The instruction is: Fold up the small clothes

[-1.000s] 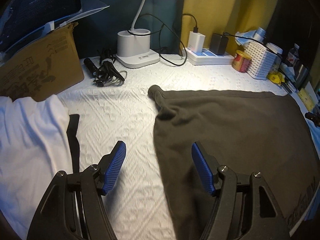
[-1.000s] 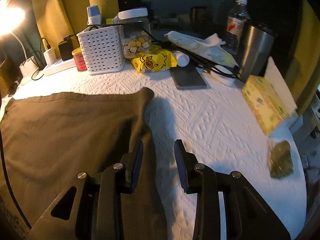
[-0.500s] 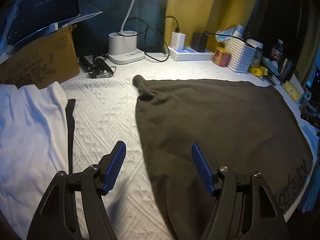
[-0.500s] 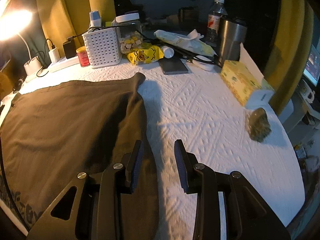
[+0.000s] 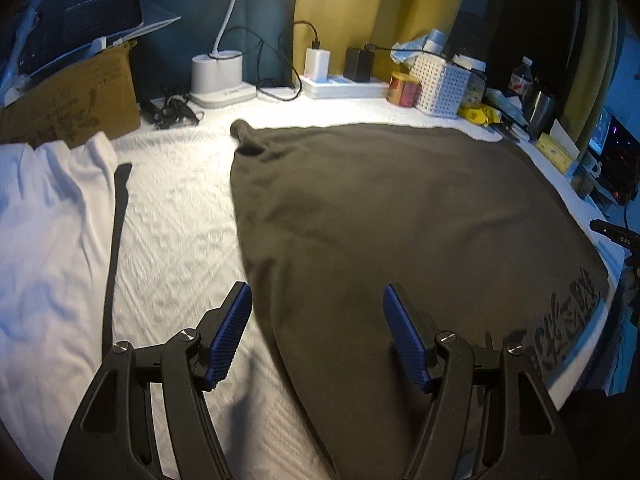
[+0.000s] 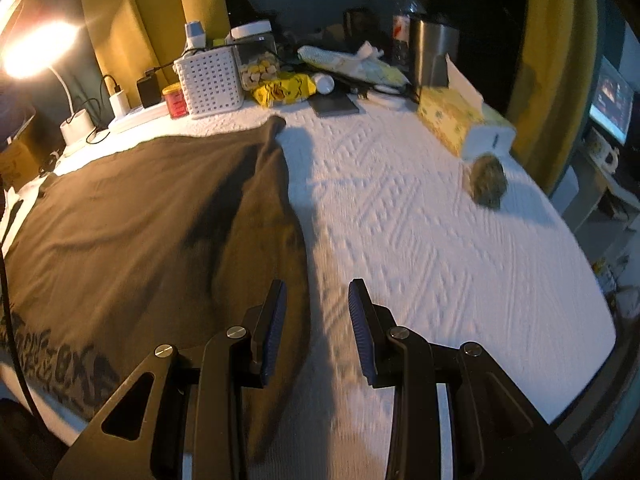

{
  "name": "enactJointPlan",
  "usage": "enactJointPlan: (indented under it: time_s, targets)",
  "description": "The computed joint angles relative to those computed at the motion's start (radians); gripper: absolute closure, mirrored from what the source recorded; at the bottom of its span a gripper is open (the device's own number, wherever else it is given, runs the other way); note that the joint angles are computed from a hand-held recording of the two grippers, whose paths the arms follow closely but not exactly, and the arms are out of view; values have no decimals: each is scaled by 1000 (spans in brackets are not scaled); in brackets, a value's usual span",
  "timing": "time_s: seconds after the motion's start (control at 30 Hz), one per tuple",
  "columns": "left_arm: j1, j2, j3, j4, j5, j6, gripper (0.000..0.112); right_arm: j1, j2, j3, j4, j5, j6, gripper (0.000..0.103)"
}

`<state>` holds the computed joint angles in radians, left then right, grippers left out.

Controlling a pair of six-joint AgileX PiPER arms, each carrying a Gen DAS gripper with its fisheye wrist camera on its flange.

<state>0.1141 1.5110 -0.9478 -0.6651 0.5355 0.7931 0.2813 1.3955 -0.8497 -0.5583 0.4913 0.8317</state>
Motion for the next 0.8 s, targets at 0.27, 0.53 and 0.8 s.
enactJointPlan:
  time_s: [0.27,0.53,0.8]
  targets:
    - [12,-75,96,4,6,23,44,35,-101,157,23,-61,67,69]
    - [46,-112,156,-41,28,91,44,141,-126,232,-203,-93,393,69]
    - [57,-115,168,-76,32,132,44,276,-94,221,-377,22,613,97]
